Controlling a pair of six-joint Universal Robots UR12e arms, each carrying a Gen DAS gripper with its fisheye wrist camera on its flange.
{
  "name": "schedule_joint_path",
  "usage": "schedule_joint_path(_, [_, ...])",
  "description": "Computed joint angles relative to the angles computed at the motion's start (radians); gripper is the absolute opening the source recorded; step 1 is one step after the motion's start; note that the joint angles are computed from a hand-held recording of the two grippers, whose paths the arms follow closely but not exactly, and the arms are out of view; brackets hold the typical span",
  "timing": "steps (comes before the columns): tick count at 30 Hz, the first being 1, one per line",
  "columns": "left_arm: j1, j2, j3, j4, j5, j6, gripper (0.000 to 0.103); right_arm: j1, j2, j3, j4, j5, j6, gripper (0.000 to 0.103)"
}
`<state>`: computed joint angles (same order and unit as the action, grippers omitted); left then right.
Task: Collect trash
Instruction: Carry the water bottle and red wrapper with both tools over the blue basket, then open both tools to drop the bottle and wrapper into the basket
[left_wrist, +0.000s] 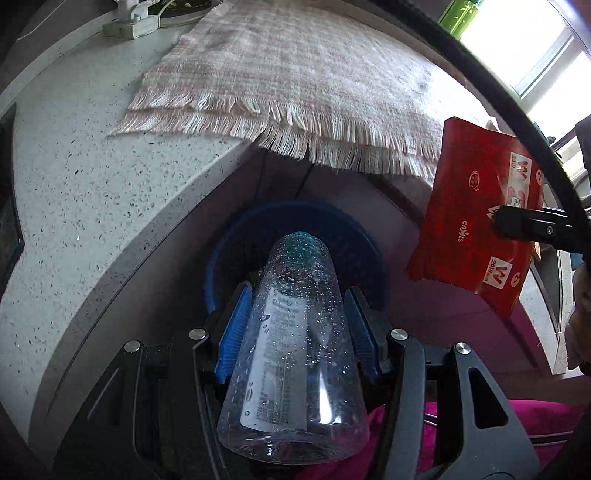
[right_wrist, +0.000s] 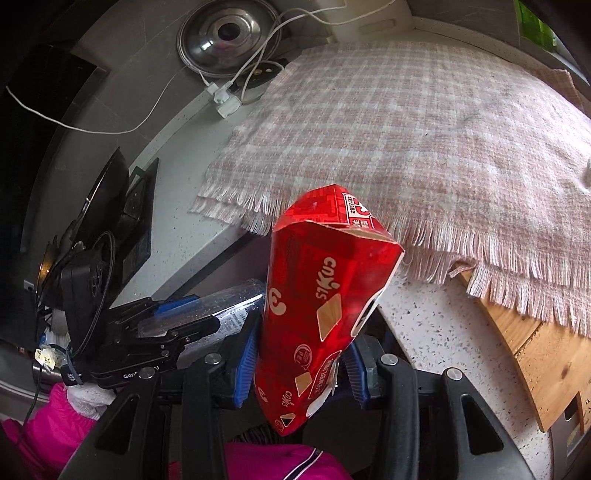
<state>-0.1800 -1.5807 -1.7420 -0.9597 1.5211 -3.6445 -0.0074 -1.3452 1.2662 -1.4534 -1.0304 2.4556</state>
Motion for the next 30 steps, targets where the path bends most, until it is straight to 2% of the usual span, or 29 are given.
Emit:
schedule_joint_path(5, [-0.003,-0.010,-0.016,-0.009,-0.003,-0.003,0.054,0.017,-0.010,0.034,-0.005,-0.045,-0.028,0.044])
schedule_joint_path(13, [-0.009,-0.035,-0.029,-0.032,-0.005,0.001,0.054,0.049,-0.015,0.092,-0.077,-0.120,-0.043,0.044])
schedule_joint_path(18, [-0.009,-0.045,-0.035,-0.045,-0.011,0.004,0.054,0.069,-0.013,0.126,-0.133,-0.148,-0.053,0.044])
schedule_joint_path(30, [-0.014,-0.071,-0.021,-0.052,-0.003,-0.027,0.054,0.094,0.000,0.158,-0.177,-0.177,-0.045,0.046])
